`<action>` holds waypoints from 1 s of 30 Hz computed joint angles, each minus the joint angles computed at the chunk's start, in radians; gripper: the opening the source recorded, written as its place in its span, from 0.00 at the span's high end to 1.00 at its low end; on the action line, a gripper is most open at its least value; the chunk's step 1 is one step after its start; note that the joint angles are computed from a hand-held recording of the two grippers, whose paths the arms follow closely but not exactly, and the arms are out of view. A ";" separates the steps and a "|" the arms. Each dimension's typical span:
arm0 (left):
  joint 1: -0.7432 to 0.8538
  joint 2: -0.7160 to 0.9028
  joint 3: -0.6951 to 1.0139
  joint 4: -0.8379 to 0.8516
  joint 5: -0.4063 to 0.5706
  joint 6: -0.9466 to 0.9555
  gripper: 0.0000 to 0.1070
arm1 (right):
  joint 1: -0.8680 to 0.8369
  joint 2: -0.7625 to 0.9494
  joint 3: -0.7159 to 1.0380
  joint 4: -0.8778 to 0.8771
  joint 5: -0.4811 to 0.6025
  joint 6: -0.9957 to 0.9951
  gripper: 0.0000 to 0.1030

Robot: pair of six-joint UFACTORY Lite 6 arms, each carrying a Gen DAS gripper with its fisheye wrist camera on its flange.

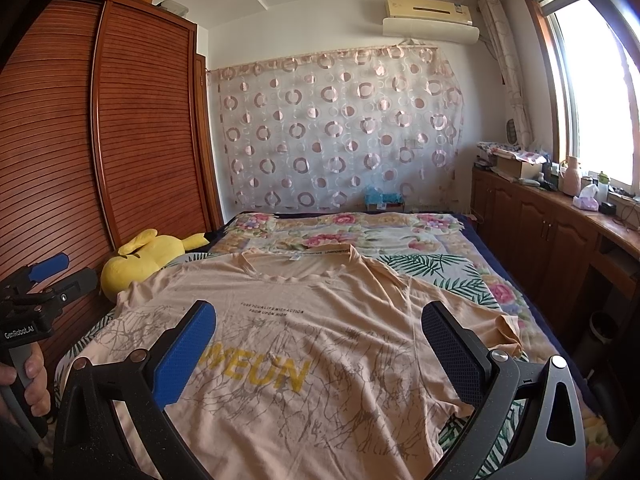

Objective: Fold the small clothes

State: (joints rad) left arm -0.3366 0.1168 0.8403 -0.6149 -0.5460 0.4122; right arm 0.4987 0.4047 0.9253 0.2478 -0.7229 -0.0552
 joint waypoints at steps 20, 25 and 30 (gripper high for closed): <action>0.106 0.041 -0.012 0.112 0.033 -0.071 0.04 | -0.010 0.085 0.104 -0.078 0.106 0.024 0.00; 0.181 0.088 -0.005 0.183 0.037 -0.123 0.04 | -0.015 0.133 0.179 -0.134 0.180 0.041 0.00; 0.269 0.157 0.021 0.282 0.049 -0.197 0.04 | -0.005 0.196 0.286 -0.166 0.262 0.023 0.00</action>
State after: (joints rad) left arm -0.0672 0.2737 0.8609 -0.3332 -0.4967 0.2149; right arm 0.4940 0.6009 1.2113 0.0816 -0.4608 -0.0324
